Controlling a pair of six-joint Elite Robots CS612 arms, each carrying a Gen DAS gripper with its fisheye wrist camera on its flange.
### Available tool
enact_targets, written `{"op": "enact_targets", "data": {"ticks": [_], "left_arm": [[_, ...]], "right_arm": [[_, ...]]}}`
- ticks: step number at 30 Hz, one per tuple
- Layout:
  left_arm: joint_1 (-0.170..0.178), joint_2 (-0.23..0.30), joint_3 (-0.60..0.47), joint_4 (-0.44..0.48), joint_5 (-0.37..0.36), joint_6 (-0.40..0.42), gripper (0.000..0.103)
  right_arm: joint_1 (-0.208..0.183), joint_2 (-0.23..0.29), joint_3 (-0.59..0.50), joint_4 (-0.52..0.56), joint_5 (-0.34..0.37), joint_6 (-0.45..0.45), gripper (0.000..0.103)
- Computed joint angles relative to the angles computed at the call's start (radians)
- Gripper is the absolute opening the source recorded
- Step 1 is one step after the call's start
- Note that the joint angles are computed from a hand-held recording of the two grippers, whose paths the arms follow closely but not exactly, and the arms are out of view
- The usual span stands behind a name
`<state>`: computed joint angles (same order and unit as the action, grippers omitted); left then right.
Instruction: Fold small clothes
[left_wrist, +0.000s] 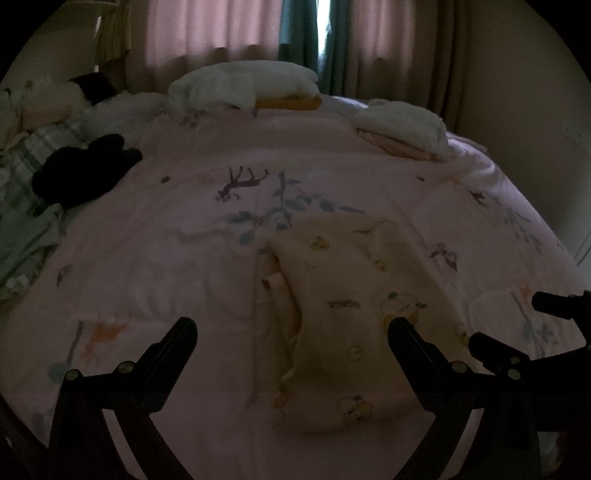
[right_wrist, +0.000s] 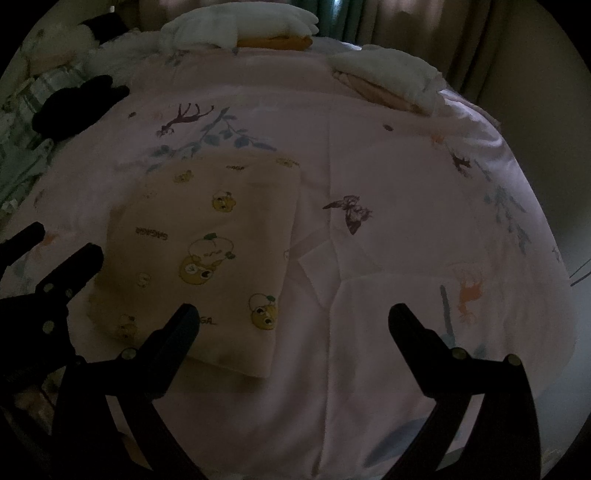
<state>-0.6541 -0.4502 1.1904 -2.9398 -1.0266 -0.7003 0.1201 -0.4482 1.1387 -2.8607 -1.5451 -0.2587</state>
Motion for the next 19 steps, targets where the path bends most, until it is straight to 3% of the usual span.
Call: {"op": "enact_targets", "data": {"ticks": [19], "left_arm": [[-0.004,0.001,0.009,-0.051,0.005,0.031,0.102]], "right_arm": [[0.005,0.006,-0.006,-0.009,-0.015,-0.03,0.103]]}}
